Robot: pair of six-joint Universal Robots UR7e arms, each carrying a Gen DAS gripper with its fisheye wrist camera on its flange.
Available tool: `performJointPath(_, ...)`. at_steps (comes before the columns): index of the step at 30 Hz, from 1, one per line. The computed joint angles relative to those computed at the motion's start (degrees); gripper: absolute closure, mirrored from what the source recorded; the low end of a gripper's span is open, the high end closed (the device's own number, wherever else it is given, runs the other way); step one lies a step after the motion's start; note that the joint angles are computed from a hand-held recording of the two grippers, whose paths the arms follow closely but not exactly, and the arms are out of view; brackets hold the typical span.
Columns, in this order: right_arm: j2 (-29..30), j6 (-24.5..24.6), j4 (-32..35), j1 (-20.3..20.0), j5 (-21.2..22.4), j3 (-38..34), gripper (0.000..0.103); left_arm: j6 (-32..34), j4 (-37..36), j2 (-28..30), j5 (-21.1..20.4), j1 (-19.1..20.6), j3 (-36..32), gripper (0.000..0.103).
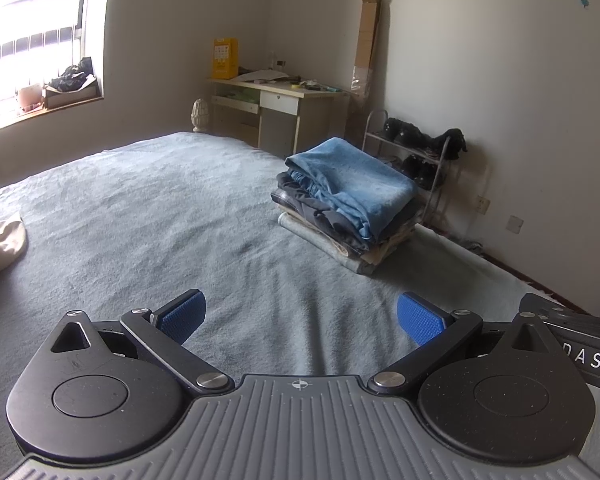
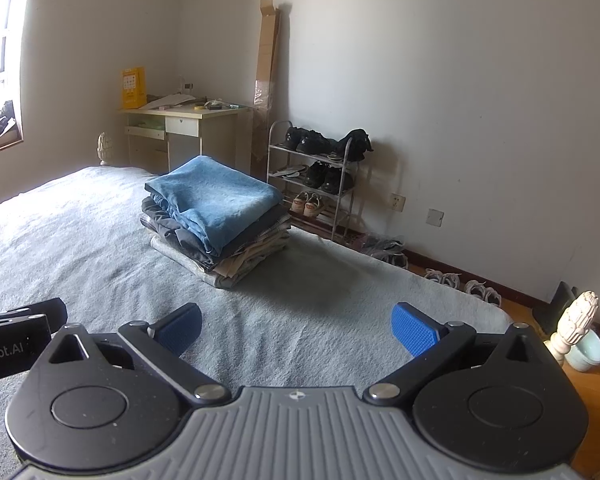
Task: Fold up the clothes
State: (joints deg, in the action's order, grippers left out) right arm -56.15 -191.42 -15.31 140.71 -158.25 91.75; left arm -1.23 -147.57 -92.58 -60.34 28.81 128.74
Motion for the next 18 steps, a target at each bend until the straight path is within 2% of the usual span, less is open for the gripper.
performJointPath(18,0.0,-1.1,-1.1,0.0,0.0,0.3,0.000,-0.2,0.3,0.1,0.4,0.0,0.0,0.000)
